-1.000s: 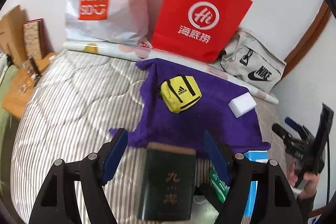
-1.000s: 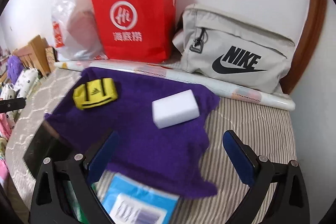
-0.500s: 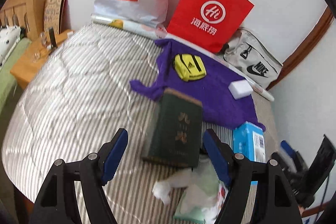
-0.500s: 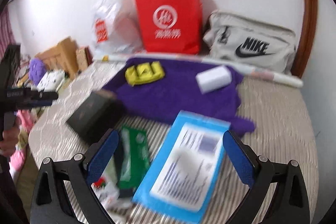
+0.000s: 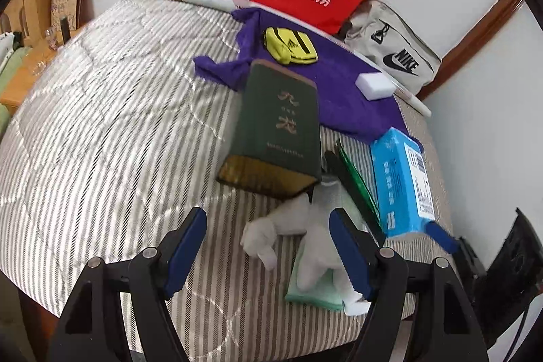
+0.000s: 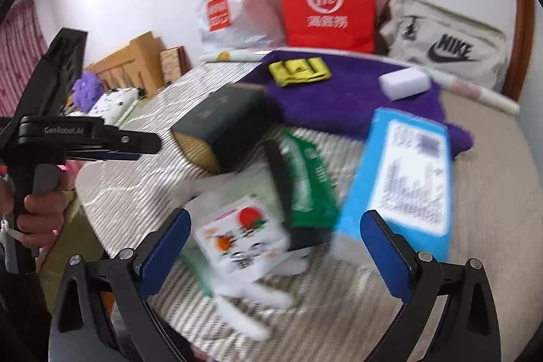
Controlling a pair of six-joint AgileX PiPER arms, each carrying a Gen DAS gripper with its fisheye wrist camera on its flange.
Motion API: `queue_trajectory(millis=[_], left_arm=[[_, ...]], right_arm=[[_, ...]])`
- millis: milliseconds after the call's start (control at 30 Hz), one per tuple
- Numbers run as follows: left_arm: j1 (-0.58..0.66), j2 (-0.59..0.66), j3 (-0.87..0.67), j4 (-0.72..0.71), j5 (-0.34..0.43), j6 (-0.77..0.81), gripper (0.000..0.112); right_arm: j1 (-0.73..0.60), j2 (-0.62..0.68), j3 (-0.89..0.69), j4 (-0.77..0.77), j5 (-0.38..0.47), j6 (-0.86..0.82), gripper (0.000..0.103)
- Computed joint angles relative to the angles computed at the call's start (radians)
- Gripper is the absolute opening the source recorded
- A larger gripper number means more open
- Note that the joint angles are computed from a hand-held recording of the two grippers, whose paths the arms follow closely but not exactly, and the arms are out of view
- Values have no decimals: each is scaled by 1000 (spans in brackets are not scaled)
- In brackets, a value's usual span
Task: Organize soft objects
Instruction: 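Move both grippers back toward the gloves and packets pile, then grasp the orange-print snack packet with the right gripper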
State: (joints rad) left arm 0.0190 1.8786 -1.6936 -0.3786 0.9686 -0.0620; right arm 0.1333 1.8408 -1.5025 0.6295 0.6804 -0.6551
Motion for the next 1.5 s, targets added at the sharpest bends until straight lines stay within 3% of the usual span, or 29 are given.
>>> queue_trajectory(millis=[67,167,300,400,533,600,767,1033,1200,1400,1500], left_arm=[[5,10,-1,-17,19,14,73],[0,23,-1,-15,33,15,73],[2,24,16,-27,34,32,73],[5,28,24,-50,36,52,73],[3,28,33,-54,33,62,73],[7,35,28,-63,43,66,73],[25,27,46,-85,45,84,73],[43,27,60,-96,46,83,73],[34,31,56,-100,56,89,73],[16,39,46,-93,60,83,73],[12,27,62,-107,45,109,73]], right_arm=[[7,19,0,28,13,-7,99],[29,16,28,47,-33,-28,99],[66,9,32,-37,-65,16,99],[67,16,16,-58,-16,52,93],[86,-7,62,-69,-74,38,90],[102,5,57,-115,-85,66,82],[112,41,37,-150,-62,56,43],[61,-23,61,-91,-10,-9,21],[1,-48,62,0,71,-53,20],[9,-2,38,-83,37,44,20],[3,24,19,-41,36,25,20]])
